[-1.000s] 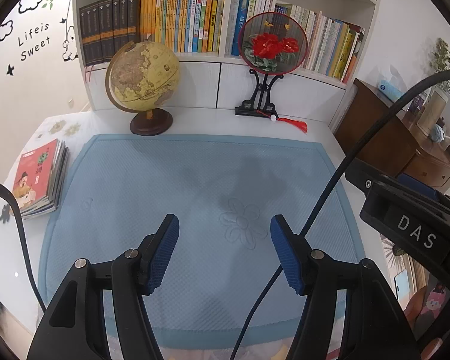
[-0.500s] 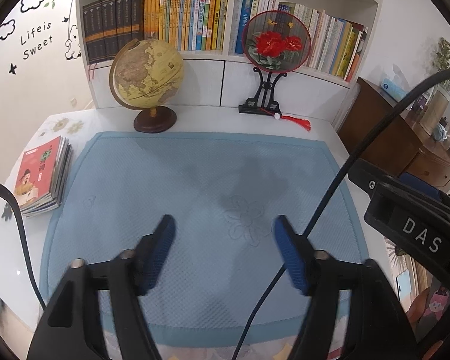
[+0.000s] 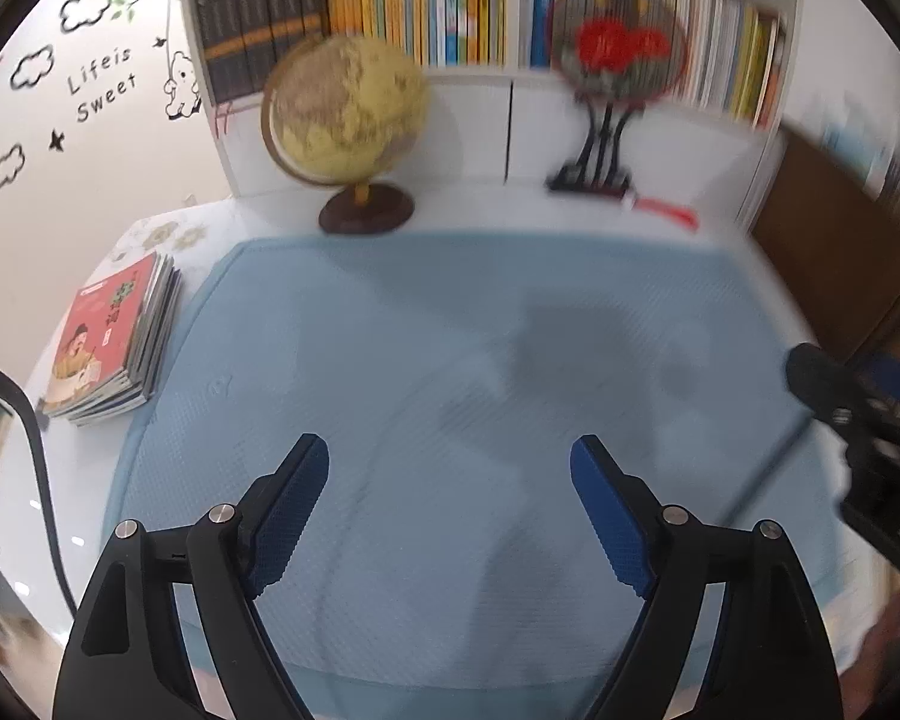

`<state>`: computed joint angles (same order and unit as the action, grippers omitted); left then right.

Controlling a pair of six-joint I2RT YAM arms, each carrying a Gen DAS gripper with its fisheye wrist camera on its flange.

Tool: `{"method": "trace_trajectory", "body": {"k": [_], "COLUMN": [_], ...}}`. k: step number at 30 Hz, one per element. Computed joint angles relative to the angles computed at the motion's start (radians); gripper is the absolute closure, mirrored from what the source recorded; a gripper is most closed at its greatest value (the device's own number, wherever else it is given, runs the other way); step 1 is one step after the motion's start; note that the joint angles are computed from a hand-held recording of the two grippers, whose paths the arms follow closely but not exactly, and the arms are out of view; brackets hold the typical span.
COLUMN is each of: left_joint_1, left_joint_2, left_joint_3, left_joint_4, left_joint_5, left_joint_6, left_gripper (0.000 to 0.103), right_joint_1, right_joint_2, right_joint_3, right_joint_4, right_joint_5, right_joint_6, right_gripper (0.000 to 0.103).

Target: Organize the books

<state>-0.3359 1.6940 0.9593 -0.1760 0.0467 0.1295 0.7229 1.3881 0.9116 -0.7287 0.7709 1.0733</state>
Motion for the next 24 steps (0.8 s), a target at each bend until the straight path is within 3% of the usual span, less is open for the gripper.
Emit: {"method": "trace_trajectory", "body": {"k": [4,8,13,16,24], "left_joint_1": [0.016,0.031,0.048,0.041,0.05], "left_joint_2": [0.075,0.18,0.336,0.384,0.441], "left_joint_3": [-0.064,-0.092,-0.044,-0.051,-0.054], "left_joint_4": [0.151,0.294,0.398,0.464,0.48], "left_joint_5": [-0.046,-0.091,-0.092,-0.112,-0.08], "left_joint_6": [0.035,0.056,0.063,0.078,0.026], "left_gripper": [0.021,0.021,0.021,0.021,0.021], "right_joint_1": [-0.02,-0.046,-0.081,-0.097,-0.126], "right_joint_2": [0.029,0.147,0.283,0.374,0.47], "right_joint_3": [-0.133,-0.166,-0.215,-0.204,-0.219], "right_joint_4": [0.218,0.339,0.534,0.574,0.645], "right_joint_5": [-0.055,-0.066,-0.105,-0.135,-0.179], "right_joint_6": [-0.048,-0.099,-0.175,-0.192,-0.16], "right_gripper": [0.014,0.014,0.014,0.014,0.014]}}
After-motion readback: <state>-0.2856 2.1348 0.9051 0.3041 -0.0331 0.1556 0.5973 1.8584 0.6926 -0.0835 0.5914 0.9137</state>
